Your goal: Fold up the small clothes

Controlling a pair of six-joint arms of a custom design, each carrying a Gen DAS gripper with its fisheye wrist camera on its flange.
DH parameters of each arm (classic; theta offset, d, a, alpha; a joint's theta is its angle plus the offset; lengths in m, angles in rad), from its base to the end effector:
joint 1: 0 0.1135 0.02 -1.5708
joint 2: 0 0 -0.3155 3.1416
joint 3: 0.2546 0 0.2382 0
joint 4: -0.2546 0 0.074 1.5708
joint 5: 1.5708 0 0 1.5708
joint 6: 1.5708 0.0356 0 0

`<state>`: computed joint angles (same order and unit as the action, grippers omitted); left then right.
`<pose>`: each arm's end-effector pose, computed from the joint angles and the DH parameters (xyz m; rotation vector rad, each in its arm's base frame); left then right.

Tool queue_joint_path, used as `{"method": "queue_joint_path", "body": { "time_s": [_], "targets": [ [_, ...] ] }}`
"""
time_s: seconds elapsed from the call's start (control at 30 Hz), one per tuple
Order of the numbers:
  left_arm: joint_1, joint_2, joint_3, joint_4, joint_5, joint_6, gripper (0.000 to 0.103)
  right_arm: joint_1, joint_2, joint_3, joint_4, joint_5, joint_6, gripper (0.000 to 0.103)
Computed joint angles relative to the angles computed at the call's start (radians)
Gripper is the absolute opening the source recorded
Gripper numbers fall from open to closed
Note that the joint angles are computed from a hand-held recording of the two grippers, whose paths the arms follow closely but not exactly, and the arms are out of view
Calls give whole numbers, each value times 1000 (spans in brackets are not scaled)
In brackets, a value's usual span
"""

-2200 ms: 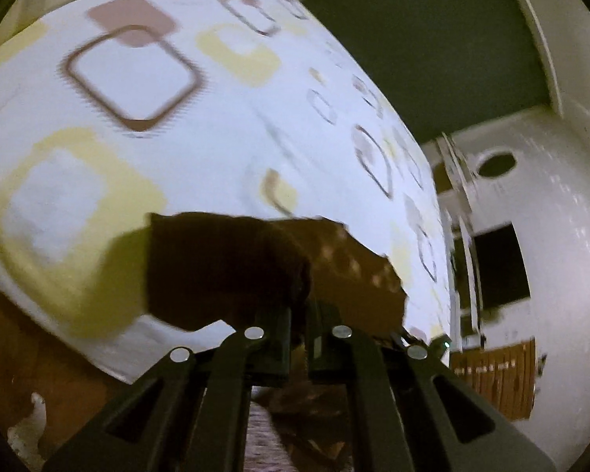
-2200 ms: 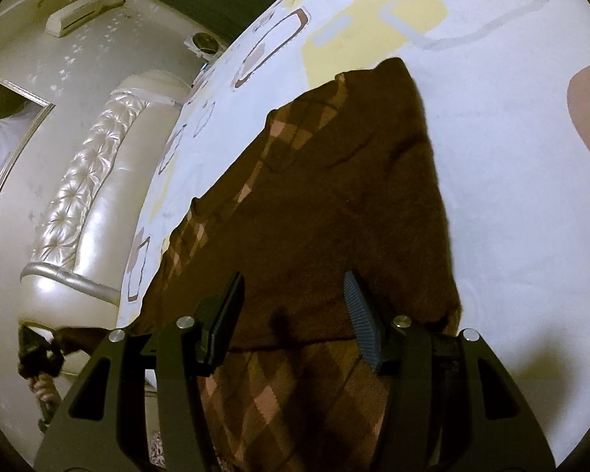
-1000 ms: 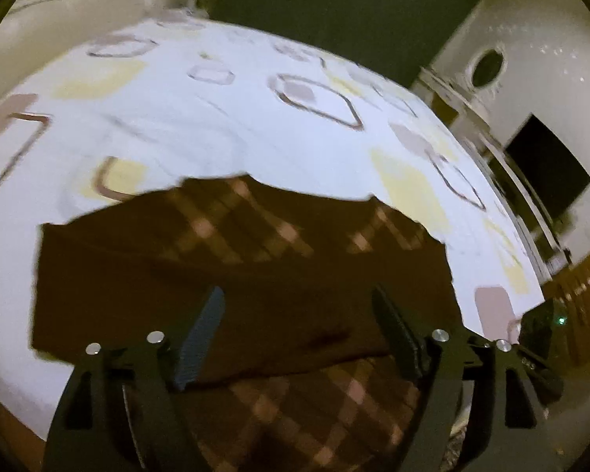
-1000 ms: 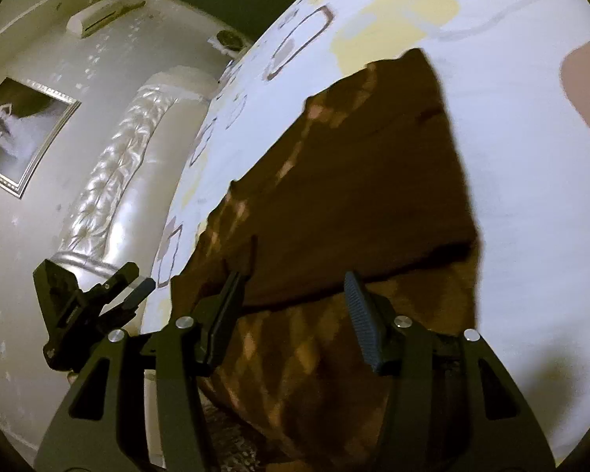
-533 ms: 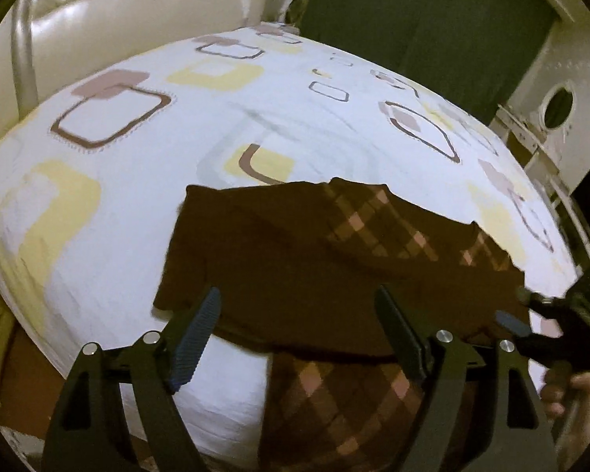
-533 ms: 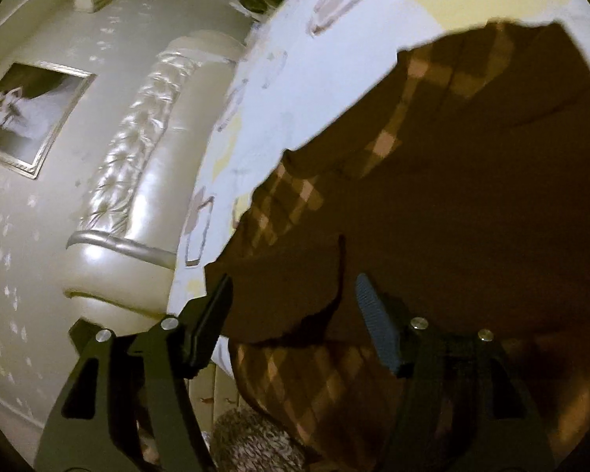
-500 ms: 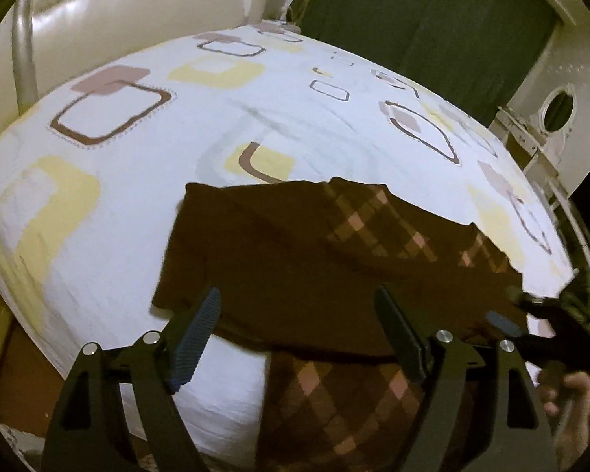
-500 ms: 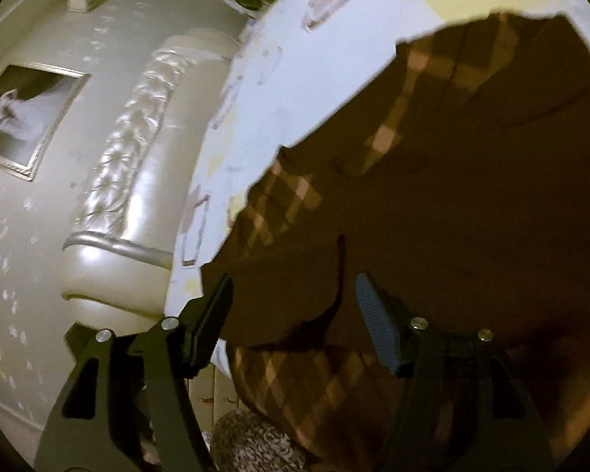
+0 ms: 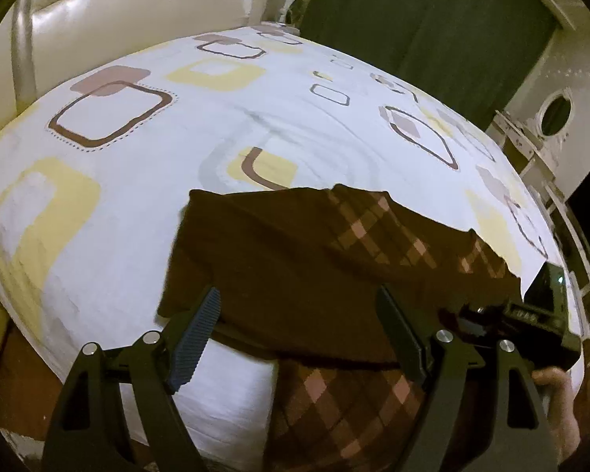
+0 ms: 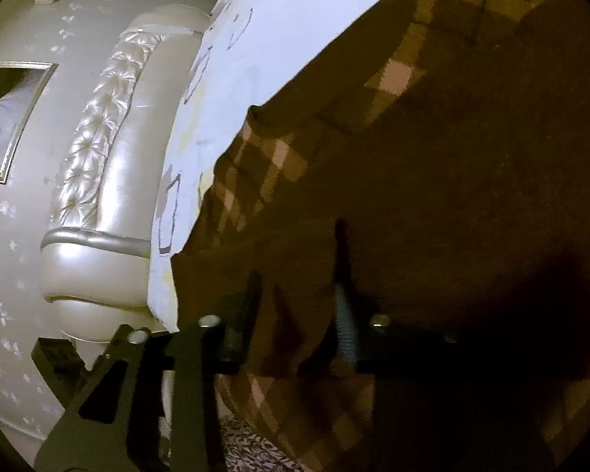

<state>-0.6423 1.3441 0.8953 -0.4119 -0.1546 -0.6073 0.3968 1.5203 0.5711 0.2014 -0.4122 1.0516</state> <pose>0.2067 -0.1478 0.2922 -0.0275 2.4537 -0.3779 0.2391 0.1157 0.2036 0.5998 2.4898 1.1368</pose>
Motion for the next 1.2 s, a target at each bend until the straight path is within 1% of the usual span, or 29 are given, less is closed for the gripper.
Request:
{"method": "queue_joint_path", "body": {
  "time_s": [0.03,0.13,0.2,0.23,0.33,0.37,0.5,0.57,0.63,0.67,0.83,0.97,1.07,1.2],
  "targets": [
    [6,-2,-1,-1,3,-1,80,-1,-1,-3,-1,1,3,27],
    [20,-9,-5,-4,10,-1,80,-5,-12,3,-28,10,-13,26],
    [29,-12,-8,-1,18,0,80,-8,-57,5,-88,69,-37,27],
    [34,-14,-11,3,22,0,80,-15,-71,-4,-90,81,-33,28],
    [44,-10,-12,4,33,6,80,-38,-36,-38,-20,16,-8,28],
    [47,-9,-11,2,33,8,80,-31,-13,-47,21,2,2,28],
    [57,-11,-10,-6,25,17,80,17,27,-6,27,11,-6,28],
    [69,-14,-13,-8,30,16,80,29,40,27,-13,27,-32,19],
    [88,-16,-19,-6,44,10,80,28,35,41,-35,27,-38,13],
    [96,-17,-22,-6,50,6,80,19,26,42,-40,21,-44,11],
    [122,-17,-38,5,75,-3,80,-1,-82,76,-124,63,-94,10],
    [116,-13,-42,11,83,-5,80,-60,-212,125,-266,85,-193,9],
    [107,-7,-41,15,97,-5,80,-141,-286,122,-322,50,-236,9],
    [77,9,-38,24,89,0,80,-301,-357,81,-393,-25,-323,9]
  ]
}}
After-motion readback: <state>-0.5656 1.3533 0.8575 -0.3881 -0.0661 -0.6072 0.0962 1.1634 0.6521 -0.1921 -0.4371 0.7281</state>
